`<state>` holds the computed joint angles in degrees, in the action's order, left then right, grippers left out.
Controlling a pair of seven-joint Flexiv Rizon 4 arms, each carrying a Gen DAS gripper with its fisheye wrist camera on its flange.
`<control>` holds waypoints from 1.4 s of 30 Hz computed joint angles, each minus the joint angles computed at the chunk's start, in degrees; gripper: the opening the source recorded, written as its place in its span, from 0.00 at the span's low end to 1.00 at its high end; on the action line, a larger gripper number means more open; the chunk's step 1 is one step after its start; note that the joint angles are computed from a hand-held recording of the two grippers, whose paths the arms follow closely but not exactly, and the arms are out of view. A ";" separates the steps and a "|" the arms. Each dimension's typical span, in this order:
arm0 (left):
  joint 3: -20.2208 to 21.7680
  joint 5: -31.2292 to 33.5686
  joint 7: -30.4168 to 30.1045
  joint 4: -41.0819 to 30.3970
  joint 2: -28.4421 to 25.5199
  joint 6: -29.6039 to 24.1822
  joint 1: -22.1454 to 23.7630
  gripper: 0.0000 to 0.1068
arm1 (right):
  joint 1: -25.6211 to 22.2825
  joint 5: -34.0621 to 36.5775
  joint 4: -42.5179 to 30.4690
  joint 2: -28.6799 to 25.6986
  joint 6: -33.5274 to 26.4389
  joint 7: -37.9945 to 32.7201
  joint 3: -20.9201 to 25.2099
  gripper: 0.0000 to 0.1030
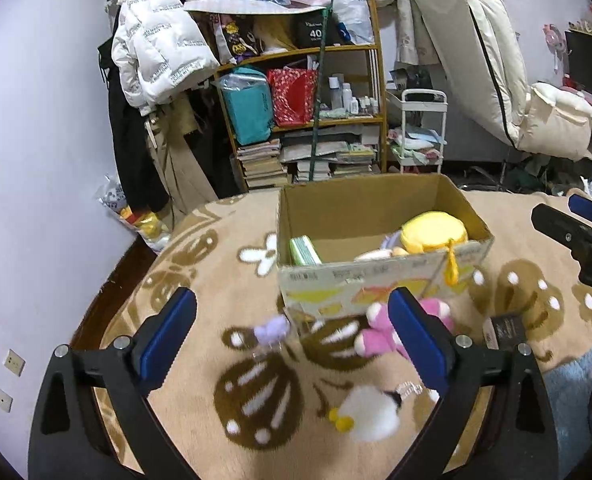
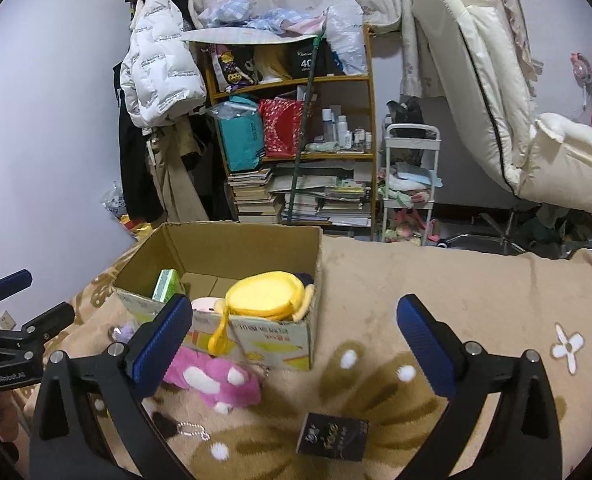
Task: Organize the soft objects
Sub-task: 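Withdraw both tools from the box and move toward the remaining plushes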
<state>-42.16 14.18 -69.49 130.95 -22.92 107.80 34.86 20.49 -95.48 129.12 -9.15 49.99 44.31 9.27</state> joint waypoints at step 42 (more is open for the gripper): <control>6.05 -14.70 13.59 3.52 0.15 -12.11 -8.69 0.89 | 0.81 12.98 2.37 -5.00 10.02 -2.40 -1.20 1.00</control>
<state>-36.11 -0.52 -55.90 134.48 -22.77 95.69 26.17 21.30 -82.51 131.49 -14.15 60.01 41.92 8.07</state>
